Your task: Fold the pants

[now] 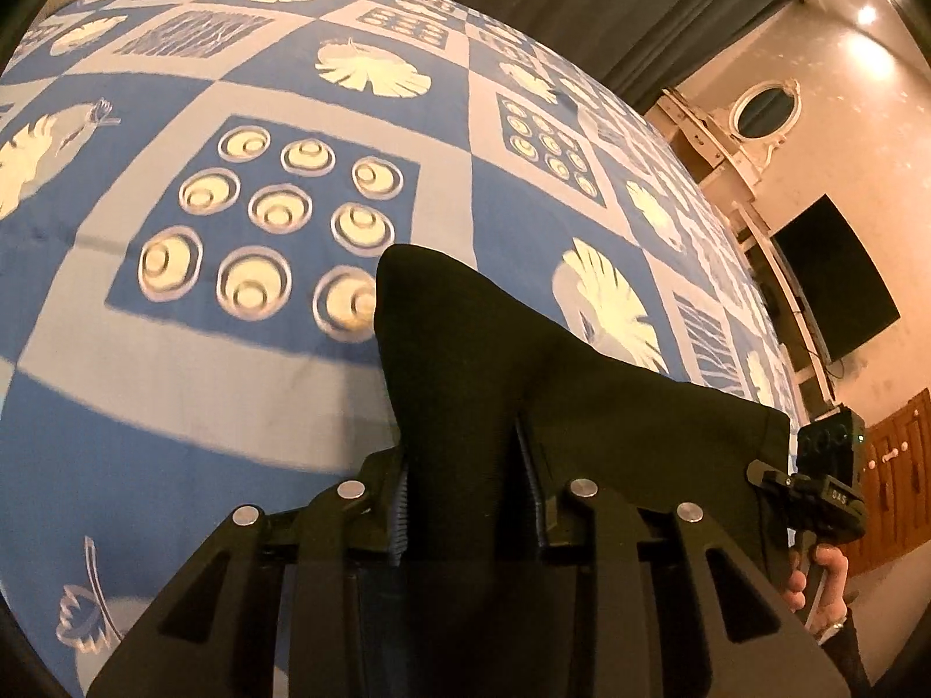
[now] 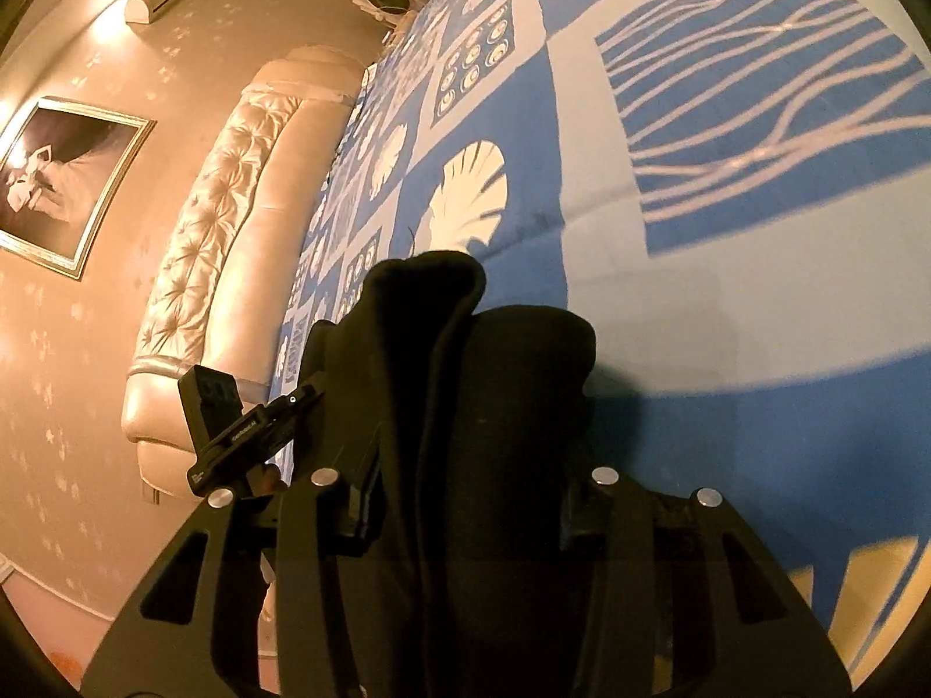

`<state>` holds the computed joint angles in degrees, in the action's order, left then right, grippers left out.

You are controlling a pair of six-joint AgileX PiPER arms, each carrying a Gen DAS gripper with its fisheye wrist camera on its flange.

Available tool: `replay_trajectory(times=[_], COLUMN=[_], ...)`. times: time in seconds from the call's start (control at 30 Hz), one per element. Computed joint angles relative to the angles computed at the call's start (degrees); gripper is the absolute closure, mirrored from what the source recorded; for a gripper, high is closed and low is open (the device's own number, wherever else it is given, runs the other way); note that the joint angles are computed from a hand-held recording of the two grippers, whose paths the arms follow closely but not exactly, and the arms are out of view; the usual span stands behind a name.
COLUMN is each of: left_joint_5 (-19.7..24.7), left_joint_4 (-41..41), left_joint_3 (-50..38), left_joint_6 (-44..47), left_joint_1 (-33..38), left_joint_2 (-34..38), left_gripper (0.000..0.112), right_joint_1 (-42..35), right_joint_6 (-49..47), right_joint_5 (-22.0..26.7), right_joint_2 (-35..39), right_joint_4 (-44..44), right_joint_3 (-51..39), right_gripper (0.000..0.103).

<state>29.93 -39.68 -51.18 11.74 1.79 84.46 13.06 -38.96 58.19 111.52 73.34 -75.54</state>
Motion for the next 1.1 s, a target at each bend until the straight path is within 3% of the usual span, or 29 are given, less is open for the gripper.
replay_trajectory(times=[0.4,1.1], left_joint_5=[0.33,-0.40], left_joint_4=[-1.61,-8.83], left_joint_3=[-7.56,-7.98], left_joint_6=[3.17,9.50], left_joint_1=[2.41,3.73], left_joint_2=[8.02,11.16], left_gripper=[0.081,0.078], right_joint_1=[0.77,-1.15], right_joint_6=[4.79,2.80], right_joint_5=[0.40,2.64], right_joint_2=[6.89,9.64], right_joint_4=[-0.52,3.01], right_joint_3=[-10.41,-10.76], right_gripper=[0.061,0.061])
